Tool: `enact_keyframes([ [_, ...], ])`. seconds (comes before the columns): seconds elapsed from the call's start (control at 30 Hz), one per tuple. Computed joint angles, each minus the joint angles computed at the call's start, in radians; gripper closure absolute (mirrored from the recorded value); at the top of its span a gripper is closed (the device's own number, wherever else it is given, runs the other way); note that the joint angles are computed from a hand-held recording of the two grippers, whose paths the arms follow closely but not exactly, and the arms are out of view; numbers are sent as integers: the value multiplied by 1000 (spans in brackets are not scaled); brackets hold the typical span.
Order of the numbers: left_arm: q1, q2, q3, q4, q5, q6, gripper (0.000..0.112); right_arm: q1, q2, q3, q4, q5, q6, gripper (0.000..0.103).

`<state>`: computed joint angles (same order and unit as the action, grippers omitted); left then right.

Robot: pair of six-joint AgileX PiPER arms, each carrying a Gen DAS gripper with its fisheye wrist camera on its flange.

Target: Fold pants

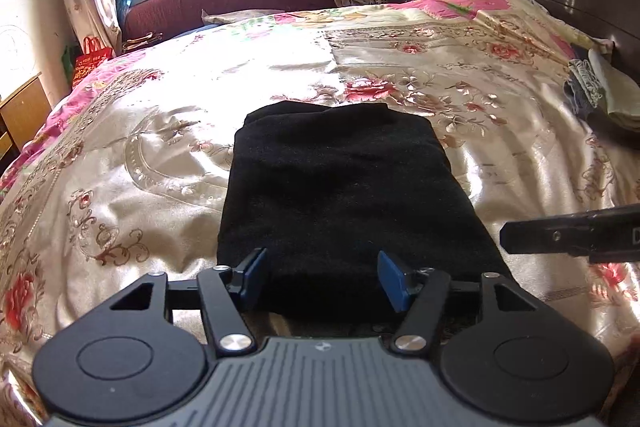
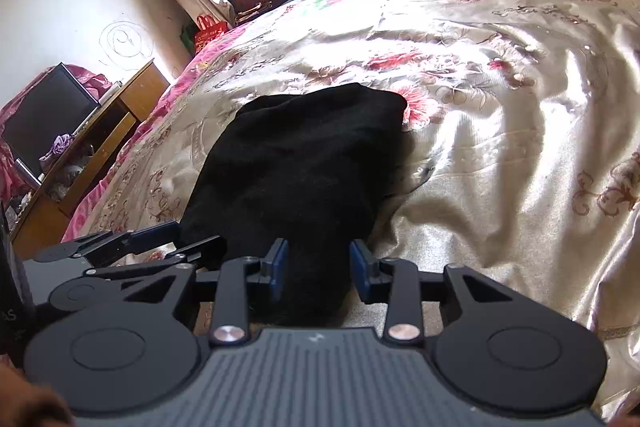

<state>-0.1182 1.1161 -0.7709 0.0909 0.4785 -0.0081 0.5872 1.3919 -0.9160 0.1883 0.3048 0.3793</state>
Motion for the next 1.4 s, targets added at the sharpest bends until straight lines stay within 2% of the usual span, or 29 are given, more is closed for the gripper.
enact_keyframes([
  [0.17,-94,-42,29,171,22,-246,19,68,-22,30,-245,-17,243,67],
  [0.3,-201,-64,65,370,60,-463,15,99,-37,52,-375,-13,369,67],
  [0.43,-295,-70,89,511,111,-612,11,104,-47,71,-406,-6,410,66],
  [0.8,-319,-71,115,562,120,-695,9,99,-47,86,-348,8,362,65],
  [0.9,-316,-68,120,568,122,-707,9,101,-39,84,-332,12,348,62],
  [1.4,-346,-84,130,614,145,-759,9,102,-38,83,-340,15,352,61],
])
